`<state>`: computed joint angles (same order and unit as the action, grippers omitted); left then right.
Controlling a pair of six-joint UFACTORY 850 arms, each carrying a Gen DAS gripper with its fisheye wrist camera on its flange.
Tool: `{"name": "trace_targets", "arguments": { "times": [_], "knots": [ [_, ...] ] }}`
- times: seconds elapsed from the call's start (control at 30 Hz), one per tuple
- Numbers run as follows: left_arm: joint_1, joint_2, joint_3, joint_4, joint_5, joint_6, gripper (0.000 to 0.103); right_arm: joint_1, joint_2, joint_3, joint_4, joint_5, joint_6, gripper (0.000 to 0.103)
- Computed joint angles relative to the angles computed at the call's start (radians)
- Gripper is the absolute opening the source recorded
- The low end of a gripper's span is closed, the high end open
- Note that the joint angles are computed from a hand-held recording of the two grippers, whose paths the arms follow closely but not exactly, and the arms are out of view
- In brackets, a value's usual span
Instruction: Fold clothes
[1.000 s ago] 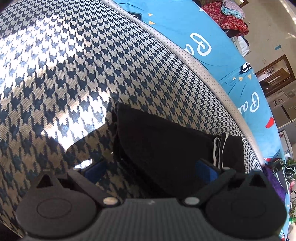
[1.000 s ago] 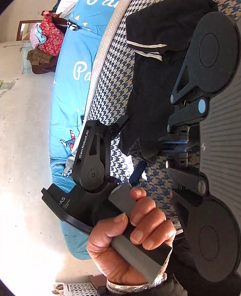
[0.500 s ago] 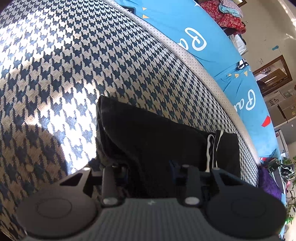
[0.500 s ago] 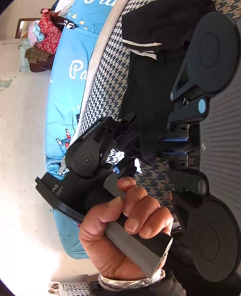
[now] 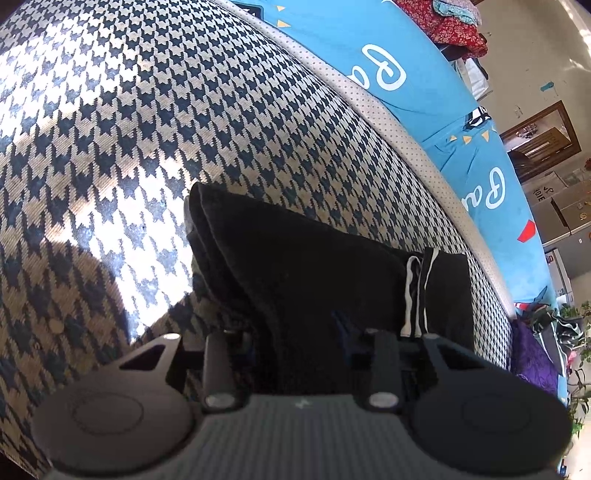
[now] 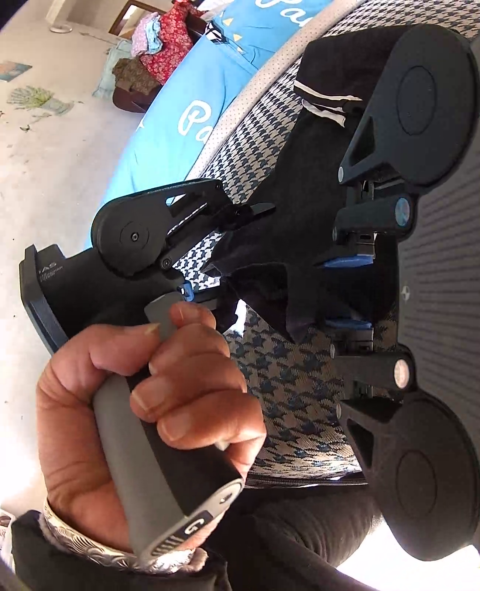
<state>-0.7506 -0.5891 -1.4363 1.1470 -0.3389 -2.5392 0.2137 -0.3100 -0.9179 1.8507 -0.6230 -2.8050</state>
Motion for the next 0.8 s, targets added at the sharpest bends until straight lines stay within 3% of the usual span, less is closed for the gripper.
{"name": "trace_targets", "arguments": {
  "times": [0.1,0.17,0.3,0.37,0.6,0.8],
  "knots": [
    [-0.005,-0.01,-0.015,-0.049,-0.047,0.052,0.033,0.004,-0.002,0.008,0.018,-0.006,-0.045,0.025],
    [-0.008,-0.013,-0.015,-0.038,-0.07,0.033,0.033,0.002,-0.003,0.005,-0.006,-0.013,-0.021,0.009],
    [-0.016,-0.018,-0.018,-0.012,-0.111,-0.002,0.03,-0.005,0.005,0.011,0.015,-0.029,-0.038,0.007],
    [-0.021,-0.026,-0.03,-0.019,-0.139,0.013,0.019,-0.007,0.008,0.014,0.036,-0.035,-0.048,0.007],
    [-0.043,-0.03,-0.03,0.202,-0.175,-0.207,0.015,-0.028,0.023,0.022,0.081,-0.061,-0.072,0.007],
    [-0.053,-0.064,-0.109,0.229,-0.21,-0.183,0.013,-0.051,0.048,0.054,0.158,-0.103,-0.141,0.007]
  ]
}}
